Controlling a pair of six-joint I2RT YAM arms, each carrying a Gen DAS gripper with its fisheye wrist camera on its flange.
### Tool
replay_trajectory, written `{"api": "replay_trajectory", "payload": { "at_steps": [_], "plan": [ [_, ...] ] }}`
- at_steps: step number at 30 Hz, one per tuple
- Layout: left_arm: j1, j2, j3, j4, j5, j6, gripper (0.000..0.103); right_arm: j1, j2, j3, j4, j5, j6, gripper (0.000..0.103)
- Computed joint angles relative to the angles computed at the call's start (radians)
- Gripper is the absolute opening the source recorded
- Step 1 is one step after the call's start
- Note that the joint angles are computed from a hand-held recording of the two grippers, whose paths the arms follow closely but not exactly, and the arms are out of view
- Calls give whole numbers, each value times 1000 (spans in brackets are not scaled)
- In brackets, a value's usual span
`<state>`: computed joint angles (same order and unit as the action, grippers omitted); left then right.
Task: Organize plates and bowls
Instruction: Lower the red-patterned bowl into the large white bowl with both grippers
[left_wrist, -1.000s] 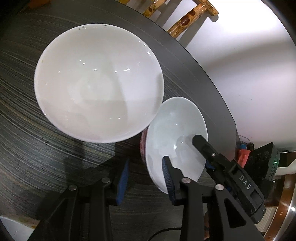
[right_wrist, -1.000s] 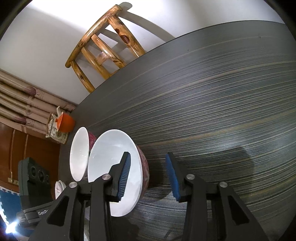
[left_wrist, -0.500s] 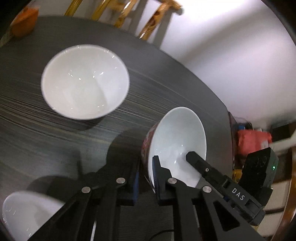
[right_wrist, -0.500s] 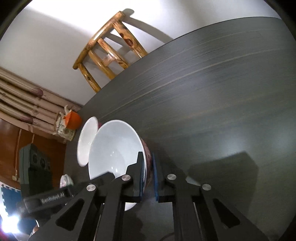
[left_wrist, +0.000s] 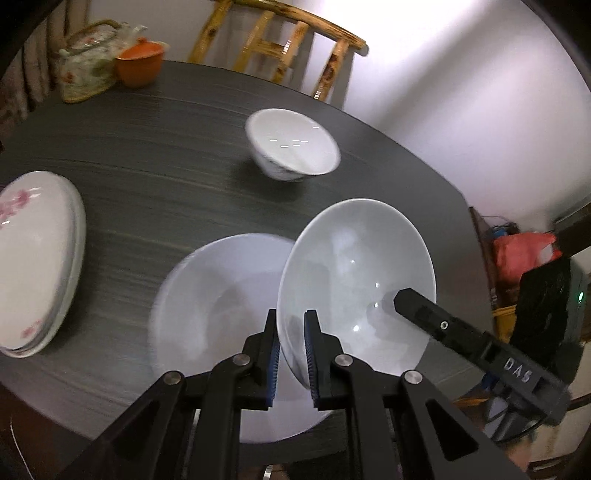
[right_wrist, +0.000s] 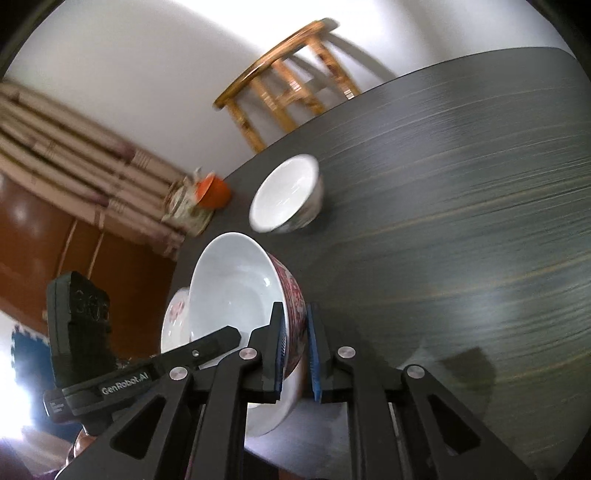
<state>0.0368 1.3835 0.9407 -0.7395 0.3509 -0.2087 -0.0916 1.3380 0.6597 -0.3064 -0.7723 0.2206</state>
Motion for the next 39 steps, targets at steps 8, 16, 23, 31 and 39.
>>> {"api": "replay_trajectory", "payload": {
  "at_steps": [8, 16, 23, 31, 39],
  "plan": [
    [85, -36, -108, 24, -46, 110, 12, 236, 4, -83, 128, 113, 167, 12],
    [40, 22, -116, 87, -83, 103, 12, 296, 50, -112, 183, 182, 222, 11],
    [48, 4, -127, 88, -100, 125, 13, 321, 67, -97, 180, 217, 230, 11],
    [47, 6, -93, 31, -102, 150, 31, 336, 78, -80, 169, 237, 228, 10],
    [92, -34, -88, 2, -67, 173, 31, 365, 76, -70, 160, 289, 222, 11]
  ]
}}
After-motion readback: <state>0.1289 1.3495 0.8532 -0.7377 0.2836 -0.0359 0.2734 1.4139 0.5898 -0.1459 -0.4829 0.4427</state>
